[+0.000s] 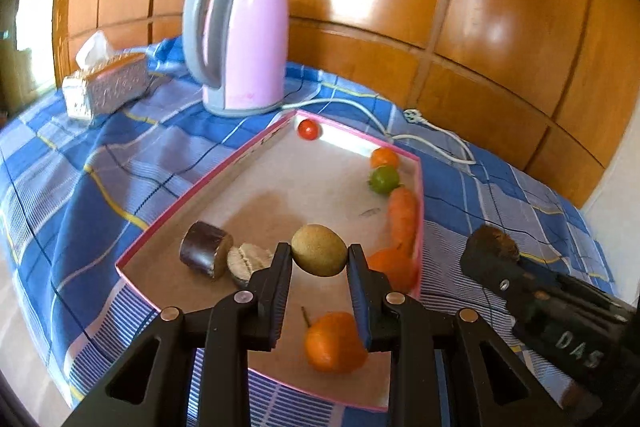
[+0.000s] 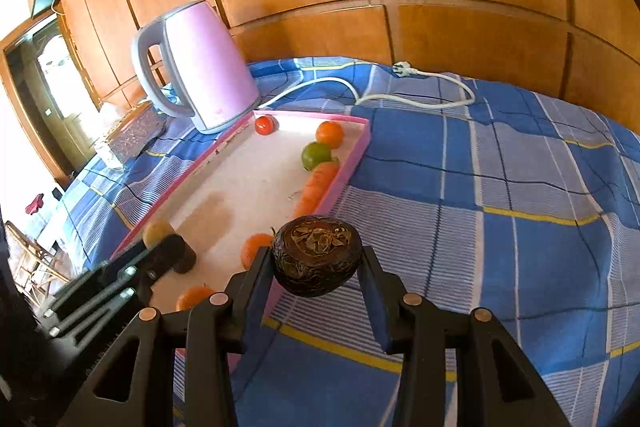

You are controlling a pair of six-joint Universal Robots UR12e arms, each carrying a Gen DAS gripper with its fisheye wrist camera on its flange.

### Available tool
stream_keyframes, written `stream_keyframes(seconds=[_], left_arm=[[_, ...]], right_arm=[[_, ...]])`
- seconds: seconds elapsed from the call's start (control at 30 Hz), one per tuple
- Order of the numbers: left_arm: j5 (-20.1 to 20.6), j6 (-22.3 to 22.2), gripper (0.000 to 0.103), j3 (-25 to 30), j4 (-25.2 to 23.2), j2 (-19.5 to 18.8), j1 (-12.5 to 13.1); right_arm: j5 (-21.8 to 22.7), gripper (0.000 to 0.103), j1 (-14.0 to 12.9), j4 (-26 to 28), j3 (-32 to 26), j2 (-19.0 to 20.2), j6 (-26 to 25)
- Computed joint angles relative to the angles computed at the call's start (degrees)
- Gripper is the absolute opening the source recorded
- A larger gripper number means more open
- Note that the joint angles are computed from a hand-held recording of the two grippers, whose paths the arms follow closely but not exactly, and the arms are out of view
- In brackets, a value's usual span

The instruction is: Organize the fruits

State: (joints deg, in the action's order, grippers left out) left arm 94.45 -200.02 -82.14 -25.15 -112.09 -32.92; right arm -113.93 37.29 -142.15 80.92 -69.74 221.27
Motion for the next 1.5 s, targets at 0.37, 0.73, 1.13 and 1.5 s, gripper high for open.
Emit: stream_keyframes(seconds=[0.37, 0.73, 1.13, 1.5], left_arm=[[-9.56, -4.81, 0.028, 0.65, 0.65, -0.68, 3.51], [-12.0, -4.97, 0.028, 3.23, -4.11, -2.58, 4.09], [-6.62, -5.38, 0.044, 2.4, -3.85, -1.67, 2.88], [2.13, -1.4, 0.05, 0.69, -3.06, 0.54, 0.99]], right_arm=[[2.49, 0.044, -0.82, -0.09, -5.0, 3.42, -3.23], [7.56, 0.047, -2.56, 0.22, -6.91, 5.54, -3.29], [6.68, 0.047, -2.15, -0.21, -3.76, 3.54, 1.5], [2.87, 0.048, -0.38, 0.69, -3.02, 2.25, 2.15]])
